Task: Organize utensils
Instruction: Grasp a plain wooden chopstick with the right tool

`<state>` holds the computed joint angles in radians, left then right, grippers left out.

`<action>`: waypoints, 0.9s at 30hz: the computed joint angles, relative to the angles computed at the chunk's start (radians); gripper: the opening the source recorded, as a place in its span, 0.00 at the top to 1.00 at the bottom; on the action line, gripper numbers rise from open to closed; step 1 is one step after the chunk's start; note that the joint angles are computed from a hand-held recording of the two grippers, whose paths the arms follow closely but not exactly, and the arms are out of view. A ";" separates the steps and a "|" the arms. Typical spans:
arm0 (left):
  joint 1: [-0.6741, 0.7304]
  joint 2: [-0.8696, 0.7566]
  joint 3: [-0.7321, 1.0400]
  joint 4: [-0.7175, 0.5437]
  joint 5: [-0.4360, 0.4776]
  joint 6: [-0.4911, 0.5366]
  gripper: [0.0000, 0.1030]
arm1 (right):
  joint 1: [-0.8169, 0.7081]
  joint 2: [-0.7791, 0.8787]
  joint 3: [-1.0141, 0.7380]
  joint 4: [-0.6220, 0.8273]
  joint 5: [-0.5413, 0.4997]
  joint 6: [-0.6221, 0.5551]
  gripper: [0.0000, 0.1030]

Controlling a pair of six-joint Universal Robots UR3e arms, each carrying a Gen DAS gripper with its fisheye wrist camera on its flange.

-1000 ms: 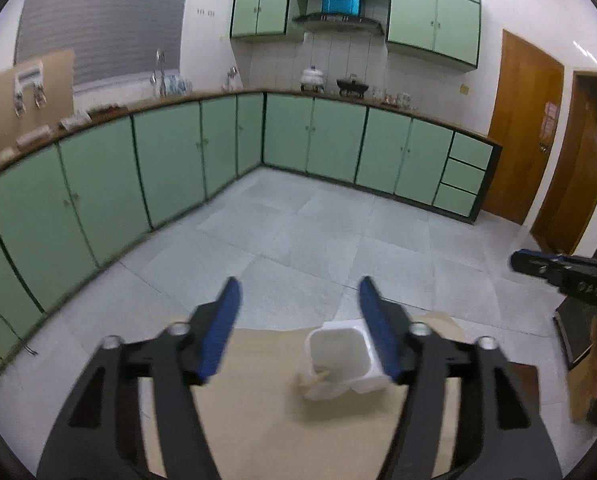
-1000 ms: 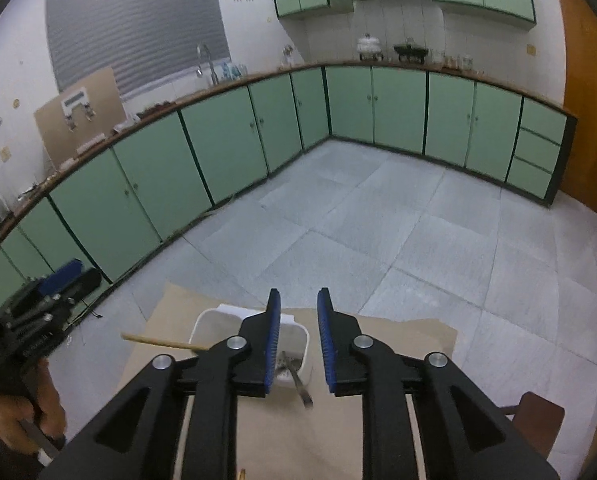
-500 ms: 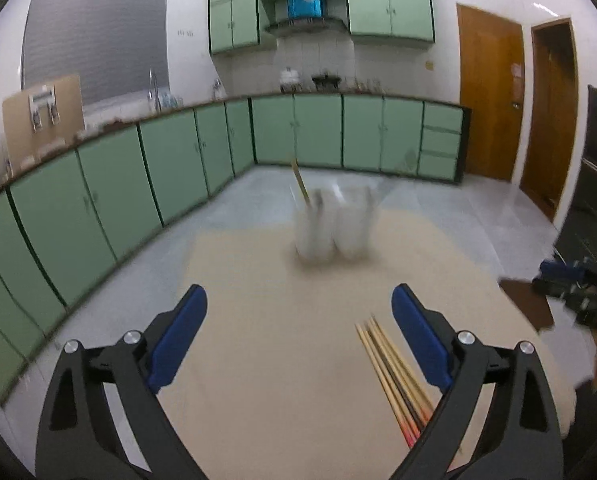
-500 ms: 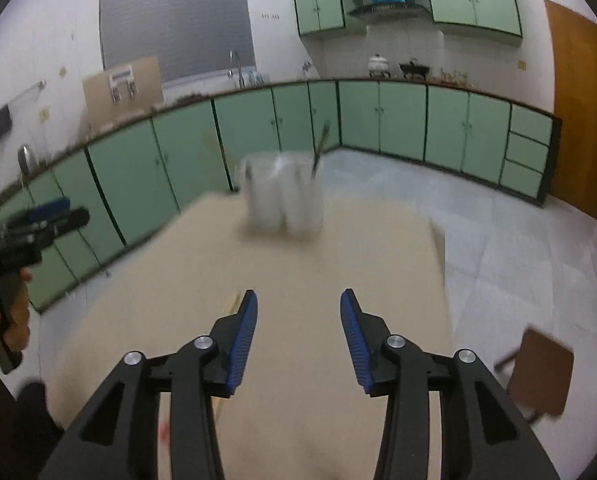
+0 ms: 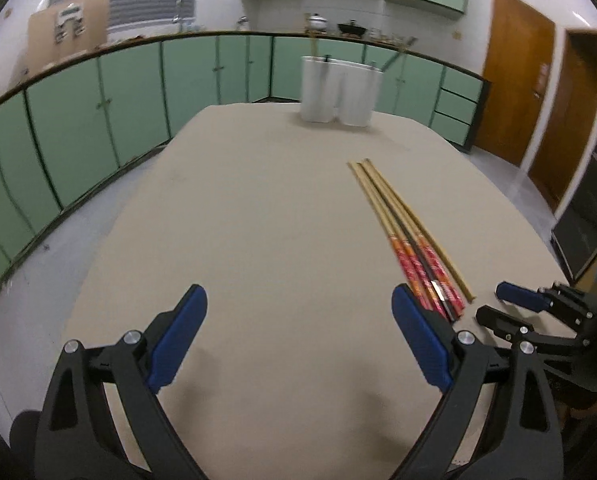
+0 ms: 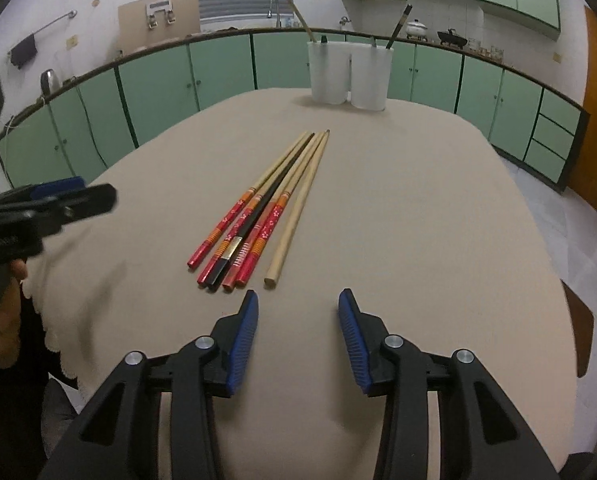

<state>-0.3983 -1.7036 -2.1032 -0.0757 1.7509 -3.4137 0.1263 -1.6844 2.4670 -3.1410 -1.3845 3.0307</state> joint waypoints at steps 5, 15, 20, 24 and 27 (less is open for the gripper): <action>0.006 0.018 -0.009 -0.001 0.005 -0.002 0.12 | 0.014 0.062 -0.012 -0.067 -0.013 0.001 0.60; -0.055 -0.081 0.058 -0.002 -0.006 0.020 0.12 | -0.036 0.104 -0.014 -0.116 0.003 0.000 0.93; -0.096 -0.161 0.128 -0.019 -0.008 0.035 0.17 | -0.164 0.003 0.083 -0.098 0.064 -0.013 0.93; -0.145 -0.234 0.203 -0.051 0.018 0.050 0.19 | -0.211 -0.061 0.123 -0.068 0.090 -0.021 0.93; -0.162 -0.263 0.243 -0.073 0.024 0.058 0.19 | -0.204 -0.053 0.109 -0.065 0.085 -0.012 0.93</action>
<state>-0.5604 -1.9666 -1.8601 -0.1485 1.7751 -3.3557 -0.0779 -1.7372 2.5763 -3.2057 -1.2994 3.0185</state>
